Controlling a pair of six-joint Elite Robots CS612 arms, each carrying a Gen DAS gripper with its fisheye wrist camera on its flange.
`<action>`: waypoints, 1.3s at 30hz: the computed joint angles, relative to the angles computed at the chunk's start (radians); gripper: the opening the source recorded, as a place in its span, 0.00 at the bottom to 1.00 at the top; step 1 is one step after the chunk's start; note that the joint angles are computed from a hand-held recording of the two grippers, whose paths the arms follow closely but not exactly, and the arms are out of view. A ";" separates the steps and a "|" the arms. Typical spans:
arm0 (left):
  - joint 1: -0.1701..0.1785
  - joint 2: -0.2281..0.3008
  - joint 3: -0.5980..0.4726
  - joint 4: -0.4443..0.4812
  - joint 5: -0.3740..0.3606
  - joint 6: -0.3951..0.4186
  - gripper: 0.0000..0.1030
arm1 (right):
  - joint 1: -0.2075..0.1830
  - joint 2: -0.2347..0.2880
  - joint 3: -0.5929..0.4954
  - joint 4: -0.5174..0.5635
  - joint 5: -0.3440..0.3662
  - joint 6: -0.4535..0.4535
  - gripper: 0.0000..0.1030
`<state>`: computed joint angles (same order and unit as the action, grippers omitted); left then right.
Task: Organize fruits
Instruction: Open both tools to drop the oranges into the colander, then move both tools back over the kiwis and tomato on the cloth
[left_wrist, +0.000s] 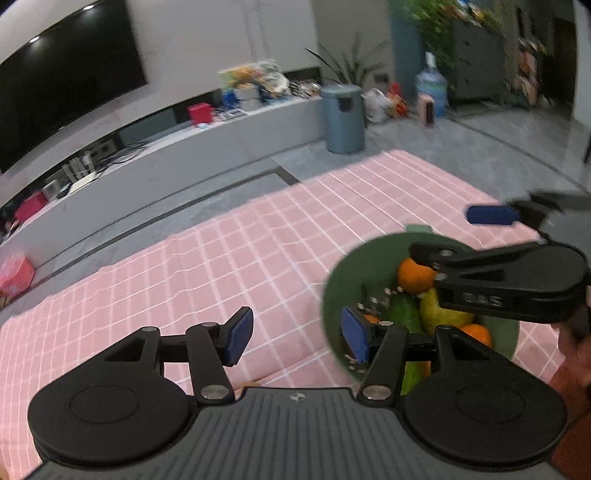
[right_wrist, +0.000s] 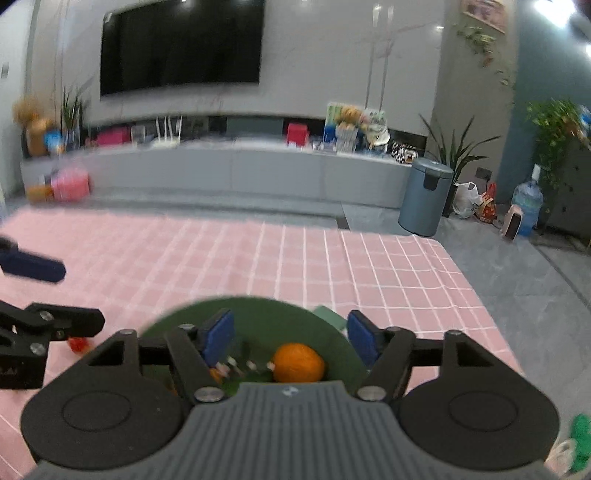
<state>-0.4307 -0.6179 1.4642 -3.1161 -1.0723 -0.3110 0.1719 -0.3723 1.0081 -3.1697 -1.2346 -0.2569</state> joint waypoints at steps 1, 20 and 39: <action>0.001 -0.007 0.016 -0.020 0.008 -0.022 0.63 | 0.000 -0.005 0.013 -0.026 0.012 0.033 0.68; 0.052 -0.049 0.204 -0.194 0.009 -0.209 0.64 | 0.083 -0.048 0.195 -0.207 0.082 -0.110 0.70; 0.107 -0.036 0.236 -0.130 -0.106 -0.418 0.52 | 0.124 -0.010 0.150 -0.018 0.069 -0.261 0.37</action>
